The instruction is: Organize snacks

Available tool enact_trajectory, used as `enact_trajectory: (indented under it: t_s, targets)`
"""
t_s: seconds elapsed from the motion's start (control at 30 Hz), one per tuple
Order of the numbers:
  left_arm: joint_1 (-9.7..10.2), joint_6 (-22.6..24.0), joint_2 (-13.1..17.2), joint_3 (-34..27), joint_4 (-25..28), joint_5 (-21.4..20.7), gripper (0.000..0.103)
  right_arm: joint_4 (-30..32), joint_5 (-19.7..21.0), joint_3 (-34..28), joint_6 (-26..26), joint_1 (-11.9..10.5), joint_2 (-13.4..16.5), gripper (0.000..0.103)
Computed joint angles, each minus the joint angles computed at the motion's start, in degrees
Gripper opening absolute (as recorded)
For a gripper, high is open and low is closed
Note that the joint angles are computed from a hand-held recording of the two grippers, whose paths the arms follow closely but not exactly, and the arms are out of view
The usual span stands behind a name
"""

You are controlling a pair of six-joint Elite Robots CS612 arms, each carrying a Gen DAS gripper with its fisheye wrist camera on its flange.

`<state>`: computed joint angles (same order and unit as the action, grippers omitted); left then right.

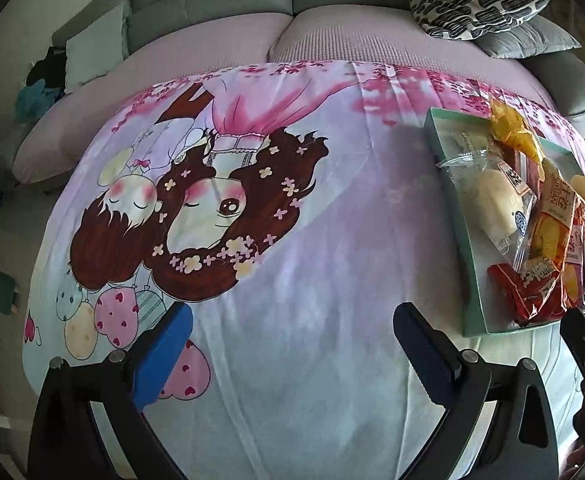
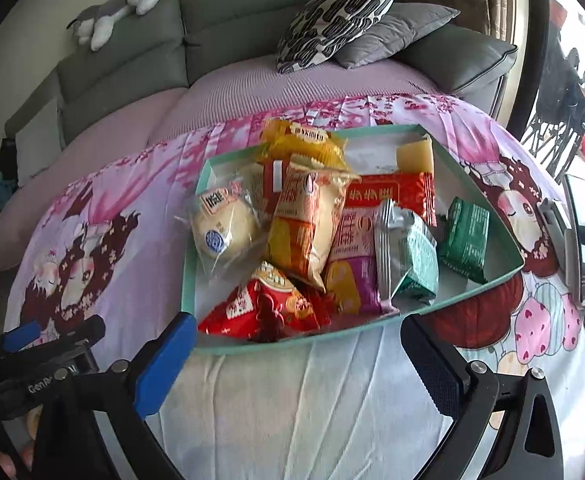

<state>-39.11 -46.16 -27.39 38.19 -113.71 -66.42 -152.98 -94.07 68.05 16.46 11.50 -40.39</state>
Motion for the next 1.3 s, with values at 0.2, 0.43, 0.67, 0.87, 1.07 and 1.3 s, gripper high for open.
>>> enact_trajectory:
  t_s: [0.2, 0.43, 0.67, 0.87, 1.07, 1.3]
  targets:
    - [0.32, -0.7, 0.4, -0.8, 1.5, -1.5, 0.100, 0.7, -0.1, -0.2, 0.0, 0.0, 0.2, 0.103]
    - [0.44, 0.4, 0.5, -0.9, 0.6, -3.2, 0.100, 1.7, 0.0, -0.7, 0.1, -0.1, 0.5, 0.103]
    - [0.44, 1.7, 0.9, -1.7, 0.9, -4.2, 0.100, 2.9, 0.3, -1.3, 0.3, -0.3, 0.9, 0.103]
    - [0.45, 2.3, 1.0, -1.8, 0.9, -4.4, 0.100, 2.5, 0.6, -1.1, 0.2, -0.3, 0.7, 0.103]
    - [0.42, 3.0, 1.0, -1.7, 0.7, -4.4, 0.100, 2.4, 0.7, -1.1, 0.1, -0.3, 0.7, 0.103]
    - [0.37, 2.9, 1.0, -1.7, 0.7, -4.4, 0.100, 2.5, 0.6, -1.1, 0.3, -0.3, 0.7, 0.103]
